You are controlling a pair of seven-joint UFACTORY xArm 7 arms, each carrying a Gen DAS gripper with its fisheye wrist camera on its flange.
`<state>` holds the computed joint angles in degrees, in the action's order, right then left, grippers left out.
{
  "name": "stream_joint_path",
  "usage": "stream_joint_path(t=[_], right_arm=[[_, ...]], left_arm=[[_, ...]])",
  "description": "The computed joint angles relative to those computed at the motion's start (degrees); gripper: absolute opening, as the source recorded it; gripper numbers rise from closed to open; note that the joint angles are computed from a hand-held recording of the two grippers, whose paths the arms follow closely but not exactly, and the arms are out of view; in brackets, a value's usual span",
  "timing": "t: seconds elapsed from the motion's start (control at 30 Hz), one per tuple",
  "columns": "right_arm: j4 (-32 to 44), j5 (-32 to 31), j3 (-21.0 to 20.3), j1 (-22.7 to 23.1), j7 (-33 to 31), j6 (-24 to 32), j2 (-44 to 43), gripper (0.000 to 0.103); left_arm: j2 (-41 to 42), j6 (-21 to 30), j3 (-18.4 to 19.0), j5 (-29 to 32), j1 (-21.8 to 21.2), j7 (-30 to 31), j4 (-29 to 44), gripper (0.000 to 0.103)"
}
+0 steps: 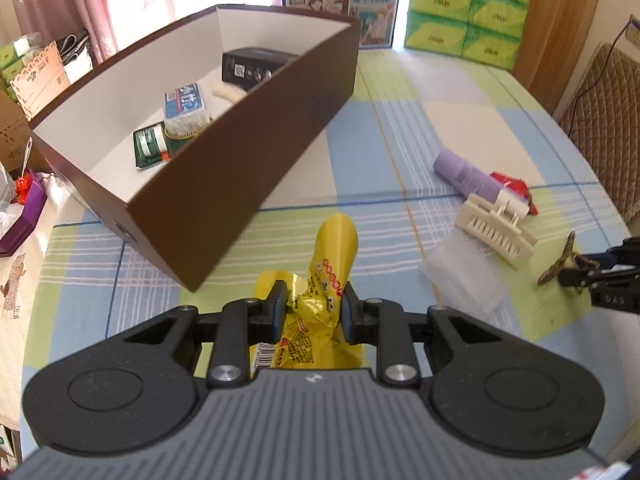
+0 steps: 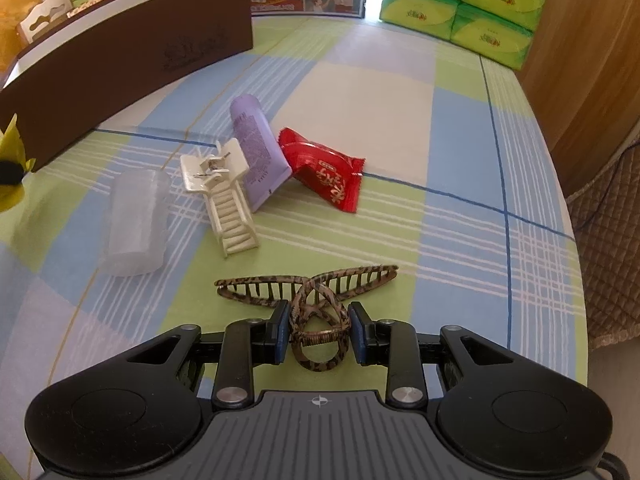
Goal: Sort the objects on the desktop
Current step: 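Lift and carry the hair claw and yellow packet over the brown box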
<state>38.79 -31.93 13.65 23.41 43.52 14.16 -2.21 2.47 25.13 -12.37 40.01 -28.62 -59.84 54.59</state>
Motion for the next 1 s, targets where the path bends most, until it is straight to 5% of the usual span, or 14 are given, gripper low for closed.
stream_joint_path(t=[1.0], right_arm=[[-0.4, 5.3, 4.7, -1.9, -6.7, -4.0, -7.6, 0.027]], left_arm=[[-8.1, 0.1, -4.1, 2.0, 2.8, -5.6, -3.2, 0.022]])
